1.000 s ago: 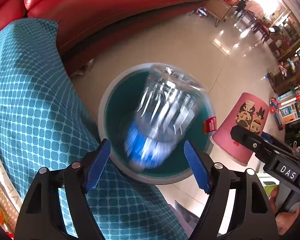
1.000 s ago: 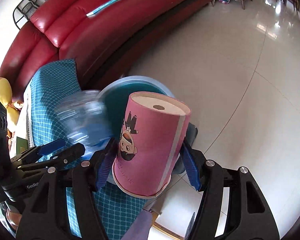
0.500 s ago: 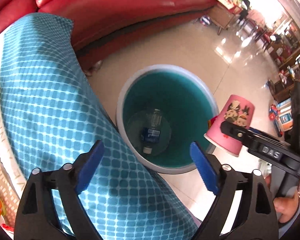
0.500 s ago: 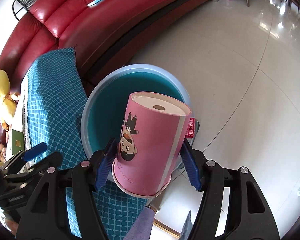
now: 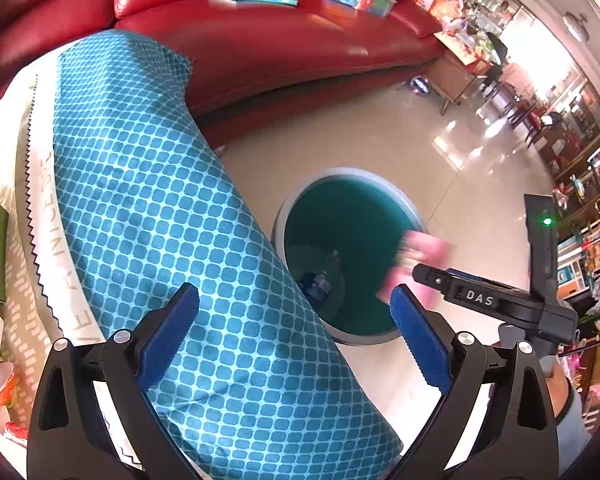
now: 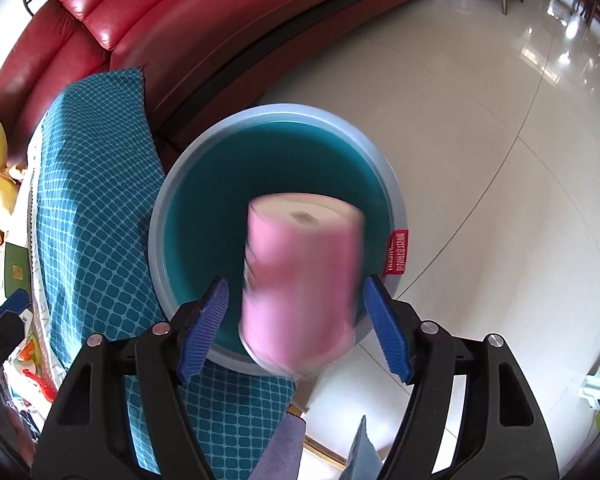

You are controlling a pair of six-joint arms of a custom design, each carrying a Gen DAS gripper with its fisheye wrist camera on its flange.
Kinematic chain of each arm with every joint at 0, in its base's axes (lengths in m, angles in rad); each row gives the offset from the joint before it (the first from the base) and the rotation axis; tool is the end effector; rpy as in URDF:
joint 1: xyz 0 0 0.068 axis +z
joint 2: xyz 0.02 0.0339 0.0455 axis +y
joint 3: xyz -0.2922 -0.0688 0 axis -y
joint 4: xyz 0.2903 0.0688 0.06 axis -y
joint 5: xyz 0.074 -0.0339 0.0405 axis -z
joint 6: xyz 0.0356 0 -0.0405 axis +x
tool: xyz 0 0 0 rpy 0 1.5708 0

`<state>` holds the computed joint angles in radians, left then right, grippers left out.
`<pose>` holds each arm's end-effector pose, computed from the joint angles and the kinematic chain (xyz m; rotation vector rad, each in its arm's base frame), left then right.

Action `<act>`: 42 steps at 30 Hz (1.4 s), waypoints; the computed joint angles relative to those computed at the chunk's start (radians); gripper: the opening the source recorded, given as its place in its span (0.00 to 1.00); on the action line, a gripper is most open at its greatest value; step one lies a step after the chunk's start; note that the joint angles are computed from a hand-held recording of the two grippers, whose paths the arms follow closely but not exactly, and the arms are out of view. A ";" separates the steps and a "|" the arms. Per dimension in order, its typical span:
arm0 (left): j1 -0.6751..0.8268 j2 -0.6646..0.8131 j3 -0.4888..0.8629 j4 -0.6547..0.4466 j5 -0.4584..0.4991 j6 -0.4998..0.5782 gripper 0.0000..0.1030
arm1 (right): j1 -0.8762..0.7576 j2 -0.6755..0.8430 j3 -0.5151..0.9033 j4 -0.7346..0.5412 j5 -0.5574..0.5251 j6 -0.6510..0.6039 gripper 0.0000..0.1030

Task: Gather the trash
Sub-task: 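Open the left tool to drop the bottle while the right tool drops the cup into the bucket, then move both tools back over the table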

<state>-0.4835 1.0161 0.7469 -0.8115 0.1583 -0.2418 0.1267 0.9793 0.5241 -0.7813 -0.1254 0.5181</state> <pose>0.1862 -0.1041 0.2462 0.3794 2.6788 -0.4406 0.1780 0.0272 0.1791 0.5240 2.7981 0.3217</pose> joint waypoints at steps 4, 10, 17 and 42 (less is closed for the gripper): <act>0.054 -0.011 -0.004 -0.018 0.034 0.034 0.94 | 0.023 0.010 0.011 -0.002 0.018 0.021 0.70; 0.125 -0.059 -0.022 -0.053 0.066 0.079 0.94 | 0.025 0.002 0.013 -0.021 0.018 0.031 0.71; 0.212 -0.145 -0.053 -0.118 0.089 0.137 0.94 | 0.081 -0.014 0.033 -0.069 0.040 0.067 0.76; 1.573 0.000 0.137 -0.539 0.386 1.229 0.95 | 0.839 0.351 0.479 -0.152 0.324 0.357 0.82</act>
